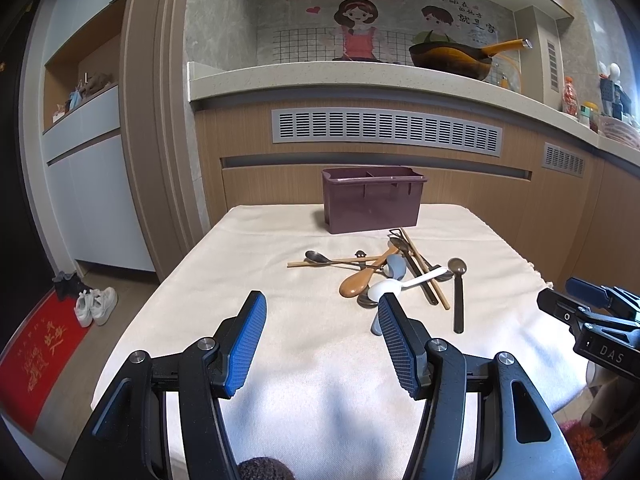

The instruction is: Organize utensils

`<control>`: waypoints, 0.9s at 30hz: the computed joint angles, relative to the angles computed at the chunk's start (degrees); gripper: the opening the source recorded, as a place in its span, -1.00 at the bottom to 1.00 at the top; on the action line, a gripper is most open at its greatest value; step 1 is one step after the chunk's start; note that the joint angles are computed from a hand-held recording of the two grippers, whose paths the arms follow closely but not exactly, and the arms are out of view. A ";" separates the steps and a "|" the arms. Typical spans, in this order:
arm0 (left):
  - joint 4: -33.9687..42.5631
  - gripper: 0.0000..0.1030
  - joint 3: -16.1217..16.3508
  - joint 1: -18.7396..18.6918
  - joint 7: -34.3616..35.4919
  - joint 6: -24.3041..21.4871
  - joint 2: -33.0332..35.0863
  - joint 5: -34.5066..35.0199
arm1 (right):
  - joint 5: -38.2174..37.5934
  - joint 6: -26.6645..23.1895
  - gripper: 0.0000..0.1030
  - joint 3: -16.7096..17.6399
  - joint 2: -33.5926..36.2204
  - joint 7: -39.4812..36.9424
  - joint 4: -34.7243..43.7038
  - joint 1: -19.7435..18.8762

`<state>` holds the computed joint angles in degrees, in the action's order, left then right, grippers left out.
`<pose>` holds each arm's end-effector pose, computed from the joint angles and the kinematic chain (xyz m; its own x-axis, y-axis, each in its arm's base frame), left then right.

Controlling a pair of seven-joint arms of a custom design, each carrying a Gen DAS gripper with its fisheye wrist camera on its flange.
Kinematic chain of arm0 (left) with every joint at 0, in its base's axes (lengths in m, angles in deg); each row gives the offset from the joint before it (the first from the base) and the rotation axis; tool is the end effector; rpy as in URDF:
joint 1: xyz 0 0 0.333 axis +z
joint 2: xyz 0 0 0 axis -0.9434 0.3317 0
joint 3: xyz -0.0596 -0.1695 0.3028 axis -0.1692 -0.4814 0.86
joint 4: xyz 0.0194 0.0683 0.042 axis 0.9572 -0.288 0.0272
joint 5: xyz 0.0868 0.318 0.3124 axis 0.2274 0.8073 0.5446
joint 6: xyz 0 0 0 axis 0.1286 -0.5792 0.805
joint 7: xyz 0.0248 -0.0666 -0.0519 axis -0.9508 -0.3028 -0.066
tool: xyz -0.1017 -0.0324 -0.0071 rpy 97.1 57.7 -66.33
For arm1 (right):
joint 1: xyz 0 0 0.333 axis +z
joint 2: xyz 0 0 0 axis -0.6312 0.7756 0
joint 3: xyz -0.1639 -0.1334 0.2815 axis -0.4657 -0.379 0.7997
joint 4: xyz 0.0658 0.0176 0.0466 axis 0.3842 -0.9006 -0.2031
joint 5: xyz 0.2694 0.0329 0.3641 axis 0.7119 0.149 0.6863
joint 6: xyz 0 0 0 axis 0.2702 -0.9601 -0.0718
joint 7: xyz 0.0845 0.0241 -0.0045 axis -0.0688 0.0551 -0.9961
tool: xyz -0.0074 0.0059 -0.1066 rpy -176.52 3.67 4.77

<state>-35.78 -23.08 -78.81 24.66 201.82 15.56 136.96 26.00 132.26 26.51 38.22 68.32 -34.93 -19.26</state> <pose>0.4970 -0.2871 0.5802 0.2616 -0.9652 -0.0030 -0.4366 -0.1156 -0.8922 0.6014 0.2770 0.5712 0.4216 -0.9027 -0.0858 -0.4992 -0.1520 -0.8530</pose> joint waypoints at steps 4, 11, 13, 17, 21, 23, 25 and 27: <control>0.00 0.15 -0.01 -0.01 -0.13 -0.05 0.03 0.04 | 0.07 -0.23 0.24 0.05 -0.02 0.07 0.03 0.01; 0.93 0.15 1.15 0.06 2.81 1.13 0.86 -2.61 | 1.36 -2.22 0.24 0.20 0.91 -1.66 1.68 -0.27; 1.62 0.15 1.73 0.33 4.23 2.33 1.56 -3.60 | 1.31 -3.15 0.24 0.24 1.84 -2.16 3.15 -0.45; 3.97 0.15 2.95 1.22 6.84 4.62 3.95 -5.52 | -1.92 -3.88 0.24 -0.14 4.26 -0.45 6.71 -0.47; 7.61 0.15 4.04 1.68 9.22 5.12 7.59 -5.11 | -8.63 -4.61 0.24 -1.12 7.81 2.45 11.72 -0.03; 9.39 0.15 5.54 1.57 12.23 7.03 9.67 -7.79 | -9.31 -6.98 0.24 -0.61 10.15 1.75 15.38 -0.67; 11.22 0.15 7.02 1.53 15.93 8.84 11.87 -11.88 | -8.74 -10.56 0.24 0.19 12.64 0.19 19.38 -1.53; 13.28 0.15 8.19 1.48 19.46 9.17 14.17 -15.90 | -7.03 -14.39 0.24 1.26 15.07 -2.08 23.27 -2.56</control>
